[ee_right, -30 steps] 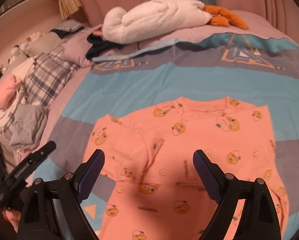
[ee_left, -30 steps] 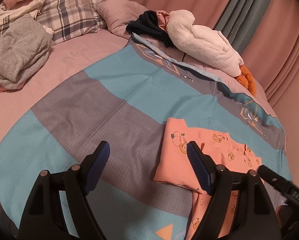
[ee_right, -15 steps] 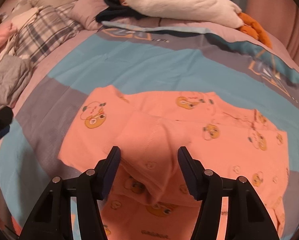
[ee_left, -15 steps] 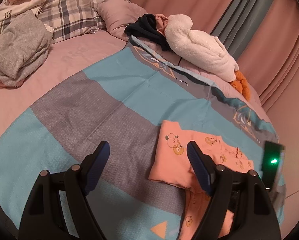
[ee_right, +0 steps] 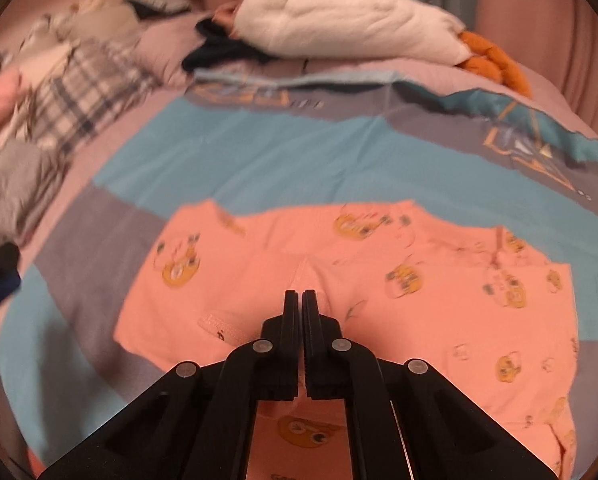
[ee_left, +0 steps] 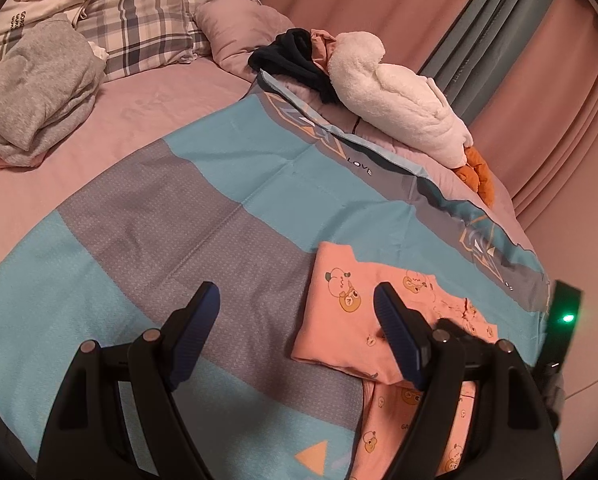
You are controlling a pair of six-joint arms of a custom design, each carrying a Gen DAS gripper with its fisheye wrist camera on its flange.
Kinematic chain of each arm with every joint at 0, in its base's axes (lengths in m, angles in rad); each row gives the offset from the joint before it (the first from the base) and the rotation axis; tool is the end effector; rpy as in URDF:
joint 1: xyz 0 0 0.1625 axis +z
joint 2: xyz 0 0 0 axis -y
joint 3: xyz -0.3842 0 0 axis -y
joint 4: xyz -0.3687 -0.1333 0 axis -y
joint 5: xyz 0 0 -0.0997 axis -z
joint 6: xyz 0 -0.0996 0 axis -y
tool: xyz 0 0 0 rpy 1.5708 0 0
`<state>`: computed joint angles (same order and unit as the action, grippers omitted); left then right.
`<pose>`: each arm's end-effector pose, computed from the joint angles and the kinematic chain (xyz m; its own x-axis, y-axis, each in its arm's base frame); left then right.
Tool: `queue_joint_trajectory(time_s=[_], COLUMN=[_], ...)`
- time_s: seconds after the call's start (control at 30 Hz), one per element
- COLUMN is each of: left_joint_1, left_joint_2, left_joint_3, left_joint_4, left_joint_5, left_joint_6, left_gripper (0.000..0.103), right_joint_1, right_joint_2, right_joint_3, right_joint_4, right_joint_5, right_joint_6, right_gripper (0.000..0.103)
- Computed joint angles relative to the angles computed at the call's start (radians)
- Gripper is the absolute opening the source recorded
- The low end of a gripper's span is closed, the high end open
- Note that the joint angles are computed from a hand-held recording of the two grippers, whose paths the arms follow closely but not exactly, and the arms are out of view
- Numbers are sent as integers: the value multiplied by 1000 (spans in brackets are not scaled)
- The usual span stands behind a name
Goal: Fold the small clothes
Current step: 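Grasp the cuff of the other leg with the right tool, then lift the held leg and carry it across the body with the right tool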
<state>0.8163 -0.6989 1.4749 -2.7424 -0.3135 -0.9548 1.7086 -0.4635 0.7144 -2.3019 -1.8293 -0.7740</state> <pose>-0.2867 -0.6379 0.1615 -0.7907 -0.5810 -0.1926 -0.0232 0.3429 -0.9391 0.2213 -0.8110 0.2034 -0.6112 -0.6254 0.4850 -0.7678 0.6172 -0.1719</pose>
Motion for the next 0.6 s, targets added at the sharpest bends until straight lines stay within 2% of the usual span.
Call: queue_joint_trajectory(time_s=[0.1,0.3,0.4,0.53,0.6], left_joint_1=[-1,-2,-2,-1,-2], left_joint_2=[1,6,11,12,14], left_joint_3=[0,-4,-12,-15,-16], left_joint_4=[-3,-3,11,11,16], left_joint_5=[-1,-6,-6,-16,-15], left_joint_6=[6,16,12,14,13], left_gripper=[80,80,80,80,80], right_joint_1=[-18,-50,-56,-57,-49], right_joint_2=[-10,5,14,12,-4], right_joint_3=[-20,-62,-71,-88,-52], right_joint_4=[15,19,13,65,30], right_joint_5=[42,14,-42,-46,-48], right_joint_6=[69,175,190,197,176], right_gripper=[3,3,3,3,3])
